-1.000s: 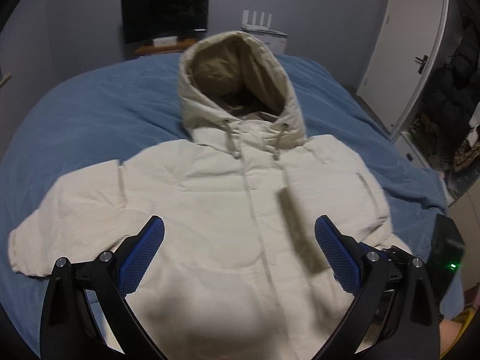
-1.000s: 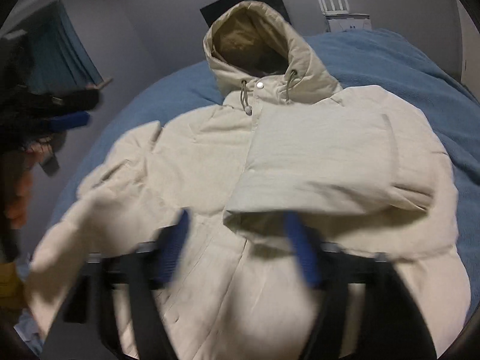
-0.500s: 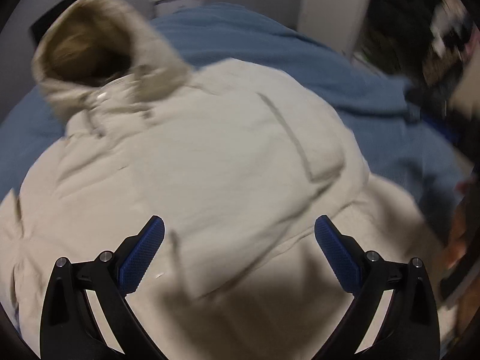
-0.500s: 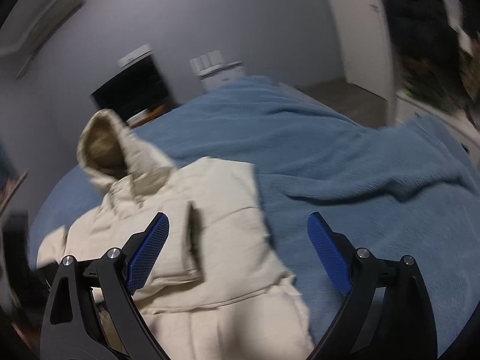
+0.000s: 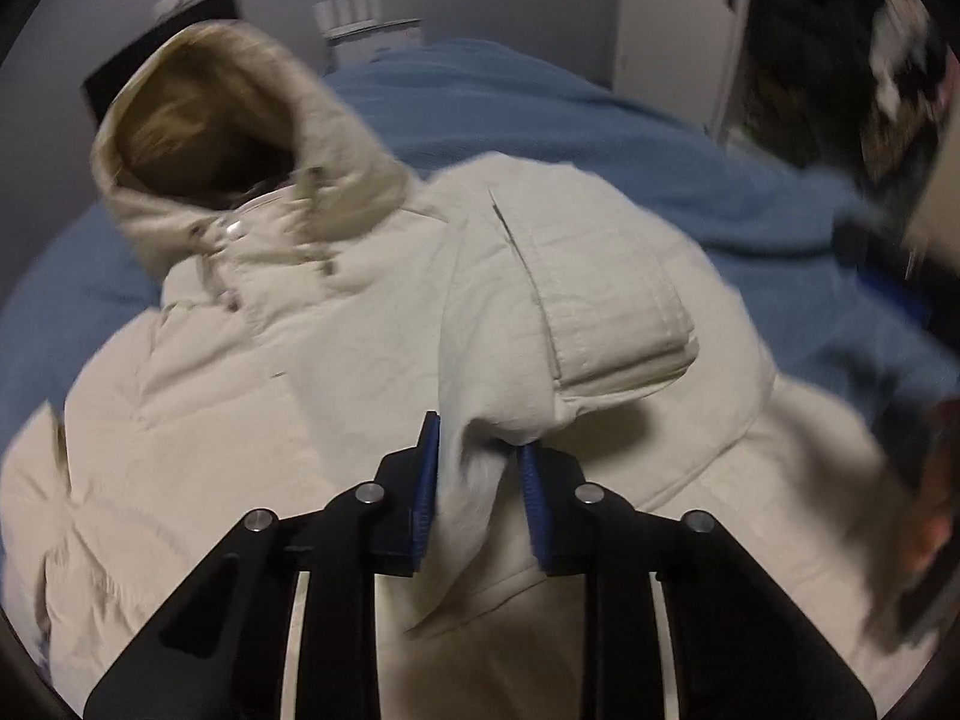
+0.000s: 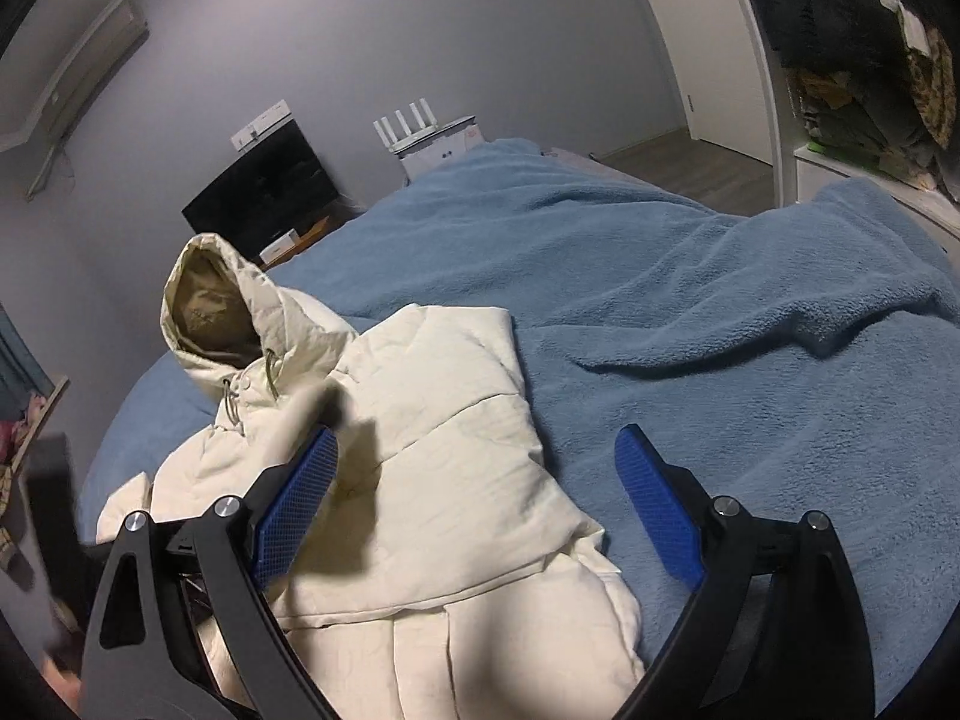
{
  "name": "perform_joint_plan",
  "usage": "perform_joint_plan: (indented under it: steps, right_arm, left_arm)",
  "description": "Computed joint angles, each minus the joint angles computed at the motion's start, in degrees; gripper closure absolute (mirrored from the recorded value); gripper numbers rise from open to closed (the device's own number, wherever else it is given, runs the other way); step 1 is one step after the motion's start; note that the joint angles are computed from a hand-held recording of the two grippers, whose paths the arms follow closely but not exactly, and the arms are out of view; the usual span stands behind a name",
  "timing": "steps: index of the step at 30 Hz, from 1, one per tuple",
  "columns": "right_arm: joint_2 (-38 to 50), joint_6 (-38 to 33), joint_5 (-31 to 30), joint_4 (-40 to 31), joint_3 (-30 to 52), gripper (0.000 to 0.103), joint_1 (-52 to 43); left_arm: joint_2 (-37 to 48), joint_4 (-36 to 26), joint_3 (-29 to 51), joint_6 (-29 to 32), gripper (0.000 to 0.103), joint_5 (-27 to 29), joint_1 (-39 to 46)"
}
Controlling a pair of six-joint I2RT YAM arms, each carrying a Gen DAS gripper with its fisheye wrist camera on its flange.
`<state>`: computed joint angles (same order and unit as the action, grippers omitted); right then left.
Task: Fold large clothes
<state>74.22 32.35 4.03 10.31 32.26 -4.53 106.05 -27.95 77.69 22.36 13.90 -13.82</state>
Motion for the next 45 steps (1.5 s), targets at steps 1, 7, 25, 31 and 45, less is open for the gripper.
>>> perform_joint_plan:
  steps: [1, 7, 25, 31, 45]
  right_arm:
    - [0.06, -0.3, 0.41, -0.29, 0.22, 0.014, 0.5]
    - [0.19, -3.59, 3.17, -0.84, 0.95, 0.014, 3.97]
    - [9.26, -10.36, 4.37, -5.36, 6.48, 0.014, 12.38]
    - [11.27, -10.39, 4.78, -6.36, 7.82, 0.011, 12.64]
    - [24.3, -9.7, 4.72, -7.8, 13.86, 0.008, 10.87]
  left_arm:
    - [-0.28, -0.51, 0.57, -0.59, 0.08, 0.39, 0.86]
    - [0.44, -7.76, 7.64, -1.39, 0.079, 4.54, 9.61]
    - [10.19, -19.25, 17.04, -4.19, 0.036, 6.07, 23.99]
    - [-0.76, -4.48, 4.36, -6.4, 0.024, 5.73, 24.74]
    - [13.27, -10.68, 14.06, -4.0, 0.018, -3.77, 20.87]
